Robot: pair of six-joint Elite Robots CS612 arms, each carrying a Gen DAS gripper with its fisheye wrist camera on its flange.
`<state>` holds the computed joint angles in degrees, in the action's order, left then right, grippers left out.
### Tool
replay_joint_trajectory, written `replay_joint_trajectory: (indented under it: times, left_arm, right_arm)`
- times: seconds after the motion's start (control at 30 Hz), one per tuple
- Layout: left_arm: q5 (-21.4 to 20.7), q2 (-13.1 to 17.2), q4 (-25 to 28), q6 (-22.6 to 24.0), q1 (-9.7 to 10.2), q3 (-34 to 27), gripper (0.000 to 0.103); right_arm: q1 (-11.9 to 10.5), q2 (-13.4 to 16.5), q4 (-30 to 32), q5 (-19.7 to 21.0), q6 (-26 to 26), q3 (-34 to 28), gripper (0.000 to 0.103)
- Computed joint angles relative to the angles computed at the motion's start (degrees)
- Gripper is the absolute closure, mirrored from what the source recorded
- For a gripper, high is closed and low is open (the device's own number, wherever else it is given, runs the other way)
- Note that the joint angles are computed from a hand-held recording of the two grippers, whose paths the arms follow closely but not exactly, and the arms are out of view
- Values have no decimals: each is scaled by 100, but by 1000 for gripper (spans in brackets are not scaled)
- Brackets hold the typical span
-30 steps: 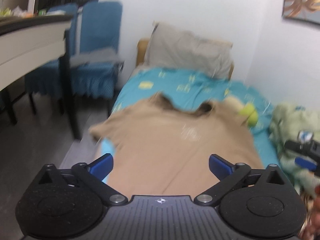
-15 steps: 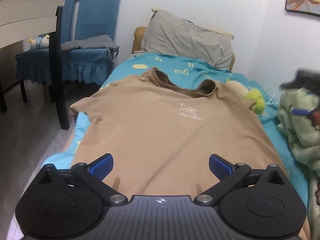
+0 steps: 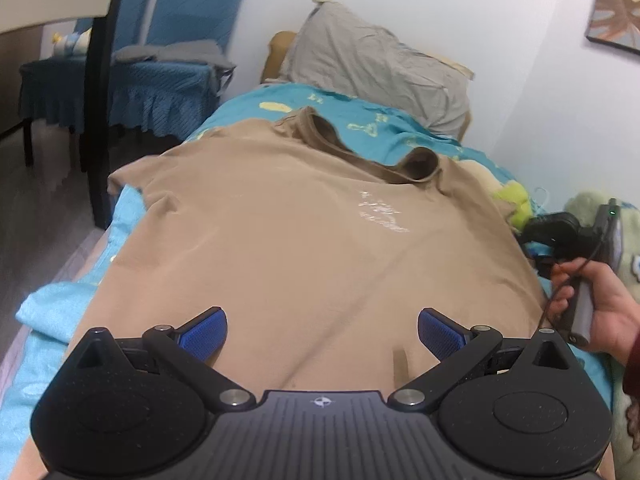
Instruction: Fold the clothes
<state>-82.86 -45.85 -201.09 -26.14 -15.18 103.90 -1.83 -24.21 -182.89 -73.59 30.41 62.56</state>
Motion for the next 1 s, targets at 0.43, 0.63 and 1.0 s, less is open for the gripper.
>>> replay_joint_trajectory:
  times: [0.43, 0.63, 1.0]
  left_arm:
    - [282, -168, -12, -219, -37, 200, 0]
    - [409, -186, -63, -132, -71, 250, 0]
    - [92, -77, 208, -245, -14, 91, 0]
  right_arm:
    - [-122, -1041, -689, -604, 505, 1720, 88]
    - [-230, -950, -761, -22, 1180, 1729, 25]
    - [-187, -424, -1346, 135, 2310, 1321, 11]
